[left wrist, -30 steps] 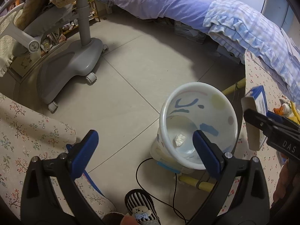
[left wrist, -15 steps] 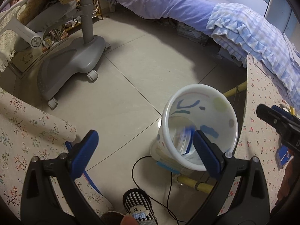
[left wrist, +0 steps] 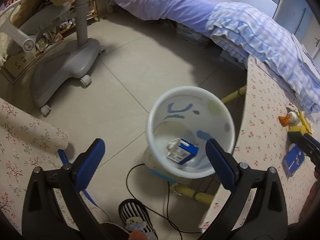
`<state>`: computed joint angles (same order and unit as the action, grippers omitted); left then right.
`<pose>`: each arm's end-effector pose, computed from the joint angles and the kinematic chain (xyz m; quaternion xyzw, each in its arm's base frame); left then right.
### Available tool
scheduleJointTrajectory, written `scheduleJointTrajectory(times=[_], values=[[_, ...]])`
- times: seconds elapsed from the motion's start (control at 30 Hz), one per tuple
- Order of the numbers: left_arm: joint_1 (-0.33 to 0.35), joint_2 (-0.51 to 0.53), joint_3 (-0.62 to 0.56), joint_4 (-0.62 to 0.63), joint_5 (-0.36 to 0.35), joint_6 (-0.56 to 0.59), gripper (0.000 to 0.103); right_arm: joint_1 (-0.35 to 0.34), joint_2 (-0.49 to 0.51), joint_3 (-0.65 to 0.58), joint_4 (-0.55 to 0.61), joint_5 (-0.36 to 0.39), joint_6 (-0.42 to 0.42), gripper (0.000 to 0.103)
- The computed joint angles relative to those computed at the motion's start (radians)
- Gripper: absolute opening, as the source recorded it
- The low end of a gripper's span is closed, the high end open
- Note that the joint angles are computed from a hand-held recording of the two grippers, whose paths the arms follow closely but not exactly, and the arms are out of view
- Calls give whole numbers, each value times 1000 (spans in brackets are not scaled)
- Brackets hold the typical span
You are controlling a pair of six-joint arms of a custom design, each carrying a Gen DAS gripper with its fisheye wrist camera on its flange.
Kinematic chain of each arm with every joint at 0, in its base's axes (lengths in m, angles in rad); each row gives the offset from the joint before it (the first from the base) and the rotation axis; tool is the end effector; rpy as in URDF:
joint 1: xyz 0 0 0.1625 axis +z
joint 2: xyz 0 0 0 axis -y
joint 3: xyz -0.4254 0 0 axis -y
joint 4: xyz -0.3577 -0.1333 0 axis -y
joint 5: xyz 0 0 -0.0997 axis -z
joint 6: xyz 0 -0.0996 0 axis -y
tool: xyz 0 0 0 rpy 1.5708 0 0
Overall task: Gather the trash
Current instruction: 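Grasp the blue almond-print carton with the left tool while the right tool returns over the table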
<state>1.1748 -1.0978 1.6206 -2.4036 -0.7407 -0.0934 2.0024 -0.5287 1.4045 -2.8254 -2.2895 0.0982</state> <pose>-0.0480 -0.6510 0.3290 0.0747 0.9032 -0.2336 0.3523 0.3613 -0.6227 0.0696 0.0873 -0.9176 0.2605 0.2872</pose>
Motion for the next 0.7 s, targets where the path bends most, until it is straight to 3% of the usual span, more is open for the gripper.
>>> scheduleJointTrajectory(times=[0.53, 0.7], values=[[-89, 89, 11, -5, -64, 31, 100, -84, -305, 368, -194, -103, 22, 85], [-118, 132, 4, -11, -119, 52, 100, -133, -387, 436, -175, -100, 80, 85]])
